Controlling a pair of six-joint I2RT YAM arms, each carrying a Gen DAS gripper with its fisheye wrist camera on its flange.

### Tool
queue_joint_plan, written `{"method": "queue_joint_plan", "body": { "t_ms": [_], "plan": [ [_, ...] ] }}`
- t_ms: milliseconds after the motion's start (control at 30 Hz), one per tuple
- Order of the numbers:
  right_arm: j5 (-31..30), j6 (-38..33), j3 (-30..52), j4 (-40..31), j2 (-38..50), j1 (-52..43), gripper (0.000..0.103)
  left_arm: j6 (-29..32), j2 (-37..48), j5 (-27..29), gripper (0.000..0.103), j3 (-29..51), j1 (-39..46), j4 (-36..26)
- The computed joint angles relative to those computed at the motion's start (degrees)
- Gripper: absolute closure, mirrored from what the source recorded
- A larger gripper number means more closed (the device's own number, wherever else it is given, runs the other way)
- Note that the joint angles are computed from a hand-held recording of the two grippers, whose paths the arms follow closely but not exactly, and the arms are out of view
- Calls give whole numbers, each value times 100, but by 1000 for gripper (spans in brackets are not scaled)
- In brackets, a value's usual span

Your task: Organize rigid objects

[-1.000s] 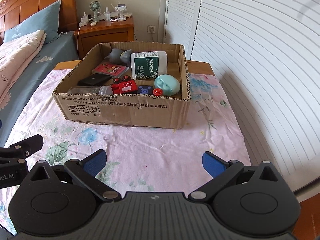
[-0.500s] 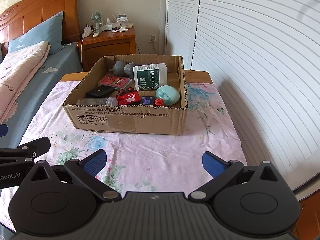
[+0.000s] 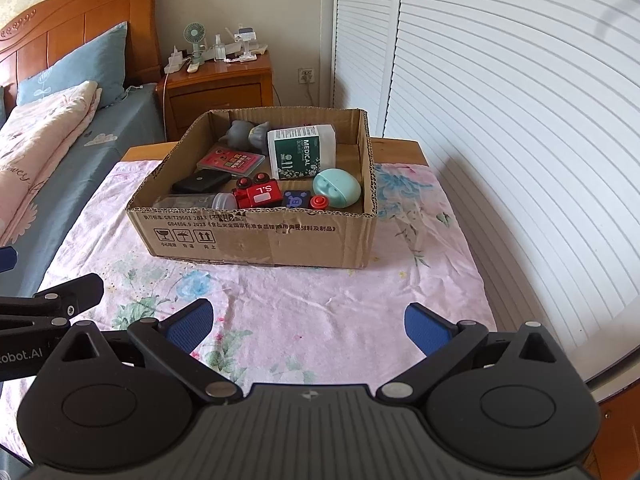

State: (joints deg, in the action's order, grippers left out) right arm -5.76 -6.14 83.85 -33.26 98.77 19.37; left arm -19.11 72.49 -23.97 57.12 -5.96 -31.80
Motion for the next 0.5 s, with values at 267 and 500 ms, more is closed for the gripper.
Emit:
{"method": "queue_joint_plan", "body": {
  "t_ms": [267,500],
  "plan": [
    [-30,-3,5,2,6,-5,0,9,-24,-21,1,10,-15,-4],
    [-35,-18,32,-7,30,-12,0,19,-32,-54,1,29,-40,-30]
  ]
}}
